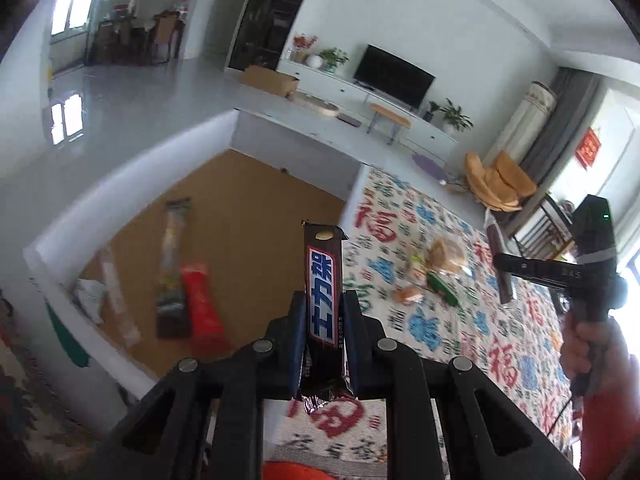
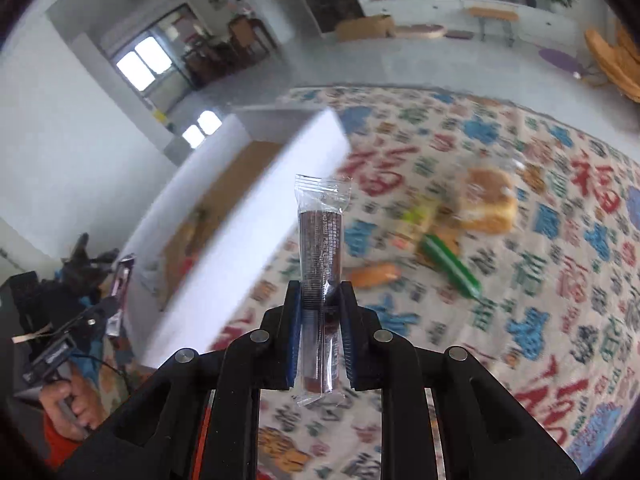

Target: Organize snacks

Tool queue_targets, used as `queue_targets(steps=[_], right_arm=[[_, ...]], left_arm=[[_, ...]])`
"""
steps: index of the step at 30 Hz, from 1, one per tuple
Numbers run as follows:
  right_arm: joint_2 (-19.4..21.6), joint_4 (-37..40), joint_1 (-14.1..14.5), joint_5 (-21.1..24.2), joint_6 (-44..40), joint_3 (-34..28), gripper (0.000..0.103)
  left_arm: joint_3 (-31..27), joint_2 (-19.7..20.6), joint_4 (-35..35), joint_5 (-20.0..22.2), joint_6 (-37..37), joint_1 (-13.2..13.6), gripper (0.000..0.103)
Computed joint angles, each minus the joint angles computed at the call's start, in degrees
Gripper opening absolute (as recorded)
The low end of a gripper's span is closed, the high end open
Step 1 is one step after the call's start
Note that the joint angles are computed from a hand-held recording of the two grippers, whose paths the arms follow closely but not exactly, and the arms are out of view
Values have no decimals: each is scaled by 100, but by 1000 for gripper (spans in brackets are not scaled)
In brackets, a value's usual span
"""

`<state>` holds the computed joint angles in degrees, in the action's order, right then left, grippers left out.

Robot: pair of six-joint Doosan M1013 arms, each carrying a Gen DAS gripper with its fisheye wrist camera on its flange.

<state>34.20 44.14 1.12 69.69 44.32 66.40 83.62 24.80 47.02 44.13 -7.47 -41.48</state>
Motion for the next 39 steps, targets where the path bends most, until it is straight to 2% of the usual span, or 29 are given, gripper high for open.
queue_targets(steps=[2, 5, 7, 9, 10, 11, 13, 14, 15, 16, 17, 19, 22, 24, 25, 27, 30, 34, 36, 39], right_arm=[[-22, 293, 268, 167, -133, -29, 19], [-70, 530, 691, 72, -315, 38, 19], [-30, 634, 921, -33, -365, 12, 22], [-48, 557, 1097, -390, -378, 63, 44], [-86, 537, 1142, -587, -410, 132, 62], [-143, 583, 1136, -752, -502, 240, 62], [-236, 710, 1053, -901, -830, 441, 62], [-295, 703, 1000, -997, -1006, 556, 63], [-354, 650, 922, -1132, -1196, 687, 65], [-399, 563, 851, -1295, -1359, 809, 66], [-435, 485, 760, -1462, -1517, 944, 66], [-471, 296, 542, -1791, -1733, 1198, 66], [-491, -98, 192, -2586, -1799, 1594, 66], [-469, -461, -34, -3178, -1529, 1800, 66], [-440, -673, -145, -3367, -1272, 1858, 66], [-375, -1002, -354, -3624, -756, 1933, 66], [-325, -1260, -583, -3906, -176, 2060, 66], [-293, -1290, -685, -4268, 72, 2224, 66], [-274, -1096, -705, -4364, -27, 2274, 69], [-282, -1256, -701, -4389, 126, 2282, 72]], left_arm=[[92, -85, -13, 392, 1, 83, 18], [134, -83, -88, 998, 92, 198, 18], [139, -42, -289, 1213, 209, 289, 19], [142, 0, -489, 1267, 284, 342, 19], [150, 17, -487, 1260, 254, 325, 20], [195, 9, -424, 1220, 192, 286, 20], [186, 72, -301, 1110, 146, 186, 29], [135, 135, -261, 1061, 156, 130, 51], [58, 207, -192, 1026, 145, 55, 83], [2, 276, -27, 964, 72, -33, 93], [-83, 340, 153, 934, 21, -132, 99], [-321, 518, 226, 705, 204, -271, 99], [-642, 769, 48, -152, 692, -360, 100], [-923, 995, -413, -564, 1260, -389, 100], [-1114, 1140, -779, -636, 1674, -388, 100], [-1632, 1518, -1409, -432, 2495, -400, 100], [-2314, 2048, -1742, 69, 3092, -406, 100], [-2918, 2525, -1764, 681, 3325, -362, 100], [-3086, 2676, -1805, 863, 3427, -318, 100], [-3225, 2817, -1862, 1006, 3461, -255, 100]])
